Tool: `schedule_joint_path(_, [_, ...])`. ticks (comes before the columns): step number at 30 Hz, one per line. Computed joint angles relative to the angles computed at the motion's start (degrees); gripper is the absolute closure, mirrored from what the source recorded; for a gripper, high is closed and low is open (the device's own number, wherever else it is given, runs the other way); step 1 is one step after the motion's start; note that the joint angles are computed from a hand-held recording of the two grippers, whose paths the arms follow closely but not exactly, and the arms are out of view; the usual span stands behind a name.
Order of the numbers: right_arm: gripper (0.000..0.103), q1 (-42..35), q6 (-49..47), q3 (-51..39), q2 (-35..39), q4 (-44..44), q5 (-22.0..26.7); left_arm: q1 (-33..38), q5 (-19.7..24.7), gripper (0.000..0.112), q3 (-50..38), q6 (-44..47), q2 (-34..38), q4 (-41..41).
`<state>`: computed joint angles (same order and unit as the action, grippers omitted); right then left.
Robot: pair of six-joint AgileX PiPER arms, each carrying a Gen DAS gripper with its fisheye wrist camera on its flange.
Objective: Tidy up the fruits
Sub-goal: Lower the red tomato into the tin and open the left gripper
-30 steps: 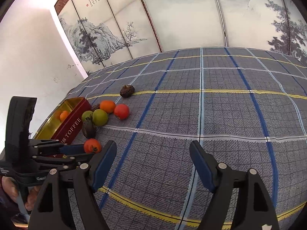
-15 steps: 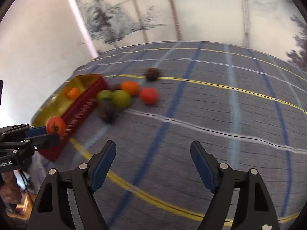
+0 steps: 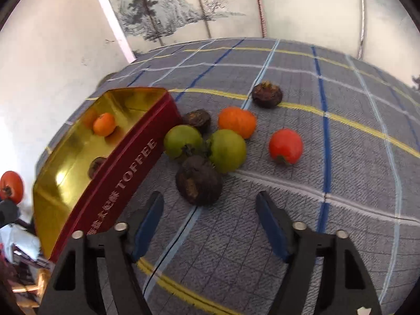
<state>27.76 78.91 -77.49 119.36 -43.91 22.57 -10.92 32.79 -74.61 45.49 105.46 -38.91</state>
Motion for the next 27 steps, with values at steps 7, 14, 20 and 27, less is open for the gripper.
schedule_joint_path(7, [0.083, 0.57, 9.97, 8.31, -4.12, -10.77, -4.46, 1.13, -1.39, 0.081, -1.59, -0.71, 2.54, 1.48])
schedule_joint_path(14, [0.083, 1.25, 30.74, 18.07, -9.40, -28.76, -4.60, -0.81, -6.99, 0.081, -4.91, -6.36, 7.81, 9.98])
schedule_joint_path(20, [0.083, 1.55, 31.33, 17.84, -9.15, -30.12, -4.64, -1.82, -9.65, 0.081, -7.67, -11.35, 11.35, 15.66])
schedule_joint_path(27, [0.083, 1.14, 32.53, 18.14, -9.17, -31.23, -5.23, -2.38, -9.85, 0.081, -11.97, -15.95, 14.77, 21.19])
